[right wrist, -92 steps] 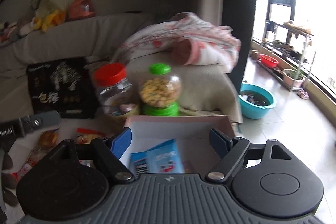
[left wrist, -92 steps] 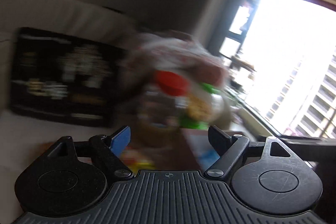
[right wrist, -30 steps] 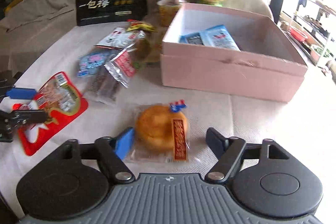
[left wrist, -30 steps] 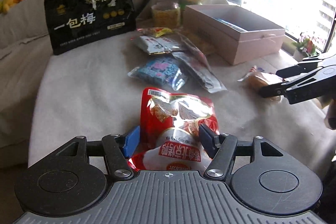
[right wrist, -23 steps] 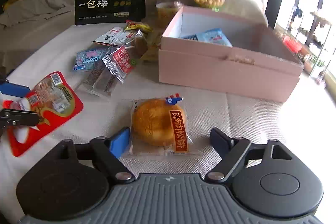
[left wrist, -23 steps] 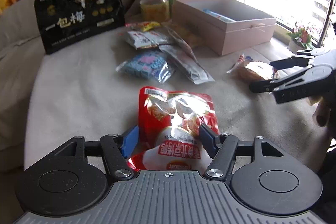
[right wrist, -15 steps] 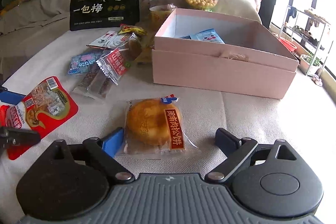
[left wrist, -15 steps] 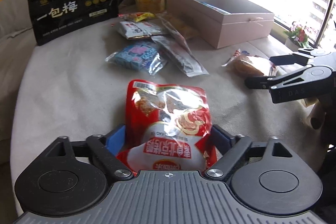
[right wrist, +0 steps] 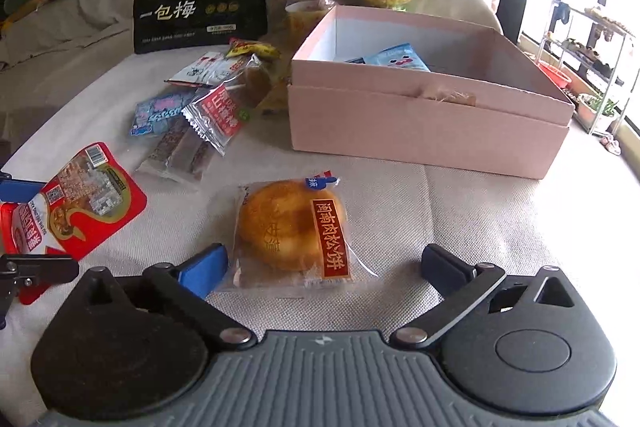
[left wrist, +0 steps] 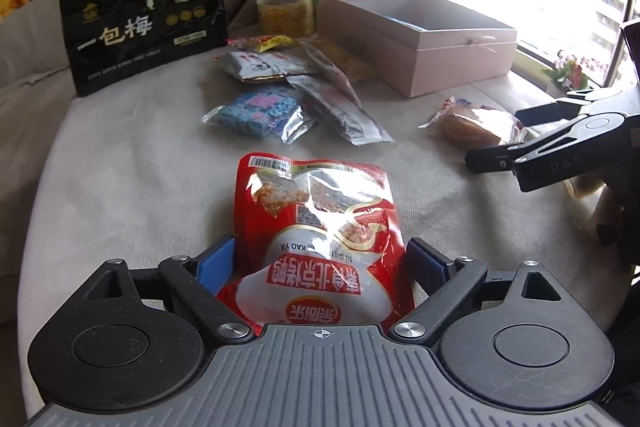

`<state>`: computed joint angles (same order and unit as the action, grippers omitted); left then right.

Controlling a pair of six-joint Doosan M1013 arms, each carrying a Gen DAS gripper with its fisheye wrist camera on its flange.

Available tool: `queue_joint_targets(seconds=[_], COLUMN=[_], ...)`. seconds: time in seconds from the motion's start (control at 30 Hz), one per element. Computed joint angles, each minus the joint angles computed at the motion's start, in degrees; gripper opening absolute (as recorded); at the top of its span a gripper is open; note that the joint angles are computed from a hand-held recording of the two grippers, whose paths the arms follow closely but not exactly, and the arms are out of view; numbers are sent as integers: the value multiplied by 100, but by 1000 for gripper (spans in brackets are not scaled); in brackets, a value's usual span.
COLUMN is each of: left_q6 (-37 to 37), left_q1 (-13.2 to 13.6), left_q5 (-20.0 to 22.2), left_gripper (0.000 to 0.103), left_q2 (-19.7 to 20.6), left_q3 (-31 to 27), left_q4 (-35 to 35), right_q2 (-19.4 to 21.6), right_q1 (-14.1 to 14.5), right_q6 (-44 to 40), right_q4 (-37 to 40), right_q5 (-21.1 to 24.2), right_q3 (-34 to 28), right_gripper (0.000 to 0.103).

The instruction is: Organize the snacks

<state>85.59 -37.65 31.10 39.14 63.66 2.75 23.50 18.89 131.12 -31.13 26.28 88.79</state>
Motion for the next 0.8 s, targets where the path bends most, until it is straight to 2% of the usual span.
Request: queue_joint_targets(seconds=[0.1, 0.37, 0.47, 0.57, 0.73, 0.8], left_q6=[27, -440, -337, -293, -266, -420], left_q1=[26, 100, 91, 74, 88, 78], left_q5=[-68, -270, -351, -400, -526, -620], left_gripper=[94, 78, 77, 75, 71, 70], left_q2=[-17, -138, -196, -228, -275, -308], left_q3=[37, 183, 276, 339, 417, 456], left_q4=[-140, -554, -663, -712, -885, -700], right_q2=[-13, -42, -50, -75, -70, -49], right_q1=[-7, 33, 44, 107, 195, 202], right_q6=[-112, -102, -371, -23, -172, -519], right_q4=[45, -93, 7, -440, -609, -304], right_q5=[-53, -1, 68, 19, -127, -158], right_q3=[28, 48, 0, -16, -75, -116], right_gripper=[103, 103, 102, 102, 102, 102])
